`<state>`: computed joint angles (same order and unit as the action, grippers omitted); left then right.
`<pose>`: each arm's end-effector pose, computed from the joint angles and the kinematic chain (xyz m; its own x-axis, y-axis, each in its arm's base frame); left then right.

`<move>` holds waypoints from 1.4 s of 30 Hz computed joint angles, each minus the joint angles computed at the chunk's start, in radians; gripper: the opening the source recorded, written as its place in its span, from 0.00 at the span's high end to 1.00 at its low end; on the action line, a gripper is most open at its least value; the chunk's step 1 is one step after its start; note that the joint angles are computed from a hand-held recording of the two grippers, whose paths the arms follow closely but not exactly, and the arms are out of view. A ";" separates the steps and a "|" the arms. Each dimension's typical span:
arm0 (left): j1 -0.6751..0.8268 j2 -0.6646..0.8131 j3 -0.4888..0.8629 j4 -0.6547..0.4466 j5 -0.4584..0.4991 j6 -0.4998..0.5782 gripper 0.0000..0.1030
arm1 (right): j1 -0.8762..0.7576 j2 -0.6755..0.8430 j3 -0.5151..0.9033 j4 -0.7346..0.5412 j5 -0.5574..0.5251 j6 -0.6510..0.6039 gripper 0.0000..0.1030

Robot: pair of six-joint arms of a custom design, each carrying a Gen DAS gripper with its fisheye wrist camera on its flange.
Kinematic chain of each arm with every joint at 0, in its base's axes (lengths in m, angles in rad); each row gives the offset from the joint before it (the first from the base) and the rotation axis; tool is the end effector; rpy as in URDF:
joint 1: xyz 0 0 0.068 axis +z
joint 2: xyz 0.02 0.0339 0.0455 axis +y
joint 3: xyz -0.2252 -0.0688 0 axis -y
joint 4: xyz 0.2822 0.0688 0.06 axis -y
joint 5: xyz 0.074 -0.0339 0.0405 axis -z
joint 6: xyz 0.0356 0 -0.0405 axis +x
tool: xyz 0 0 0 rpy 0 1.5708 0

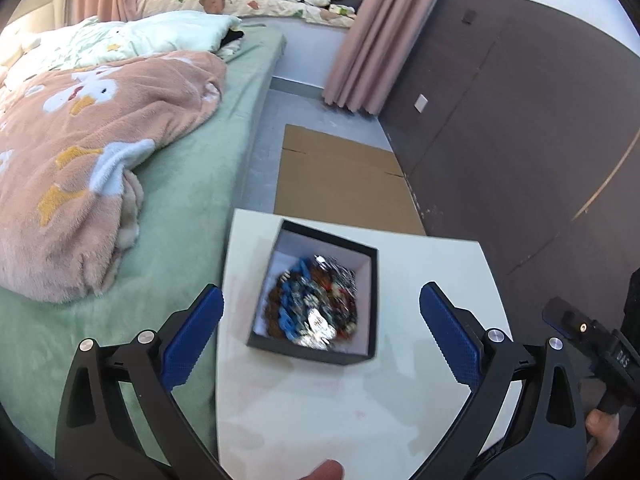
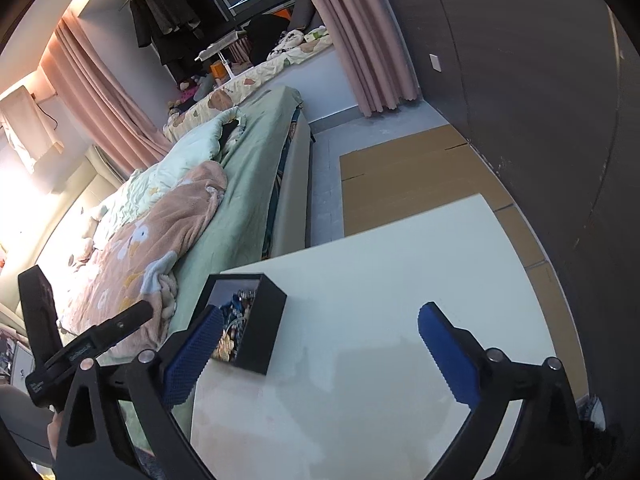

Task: Organize jewelry

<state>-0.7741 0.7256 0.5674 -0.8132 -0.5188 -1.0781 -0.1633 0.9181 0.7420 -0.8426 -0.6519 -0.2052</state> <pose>0.1545 -0.1264 0.1911 -0.6379 -0.4464 -0.6275 -0.3276 0.8948 -0.3034 0.2257 -0.0153 0.2149 -0.7848 -0.0348 -0.6187 -0.3520 0.8468 0.3989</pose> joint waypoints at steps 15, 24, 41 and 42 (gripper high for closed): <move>-0.419 0.188 0.147 -0.282 -0.293 -0.395 0.05 | -0.388 -0.162 -0.030 -0.384 -0.079 -0.449 0.07; -0.600 0.370 0.264 -0.492 -0.362 -0.671 0.05 | -0.536 -0.161 0.016 -0.694 -0.192 -0.781 0.07; -0.596 0.461 0.324 -0.510 -0.401 -0.713 0.05 | -0.602 -0.168 -0.001 -0.576 -0.154 -0.745 0.07; -0.595 0.462 0.324 -0.511 -0.399 -0.714 0.05 | -0.603 -0.169 -0.002 -0.576 -0.154 -0.749 0.07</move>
<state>-1.3693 1.1872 0.8917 -1.3240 -0.9178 -1.7926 -0.7667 0.7494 0.7399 -1.4184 -0.8061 -0.9540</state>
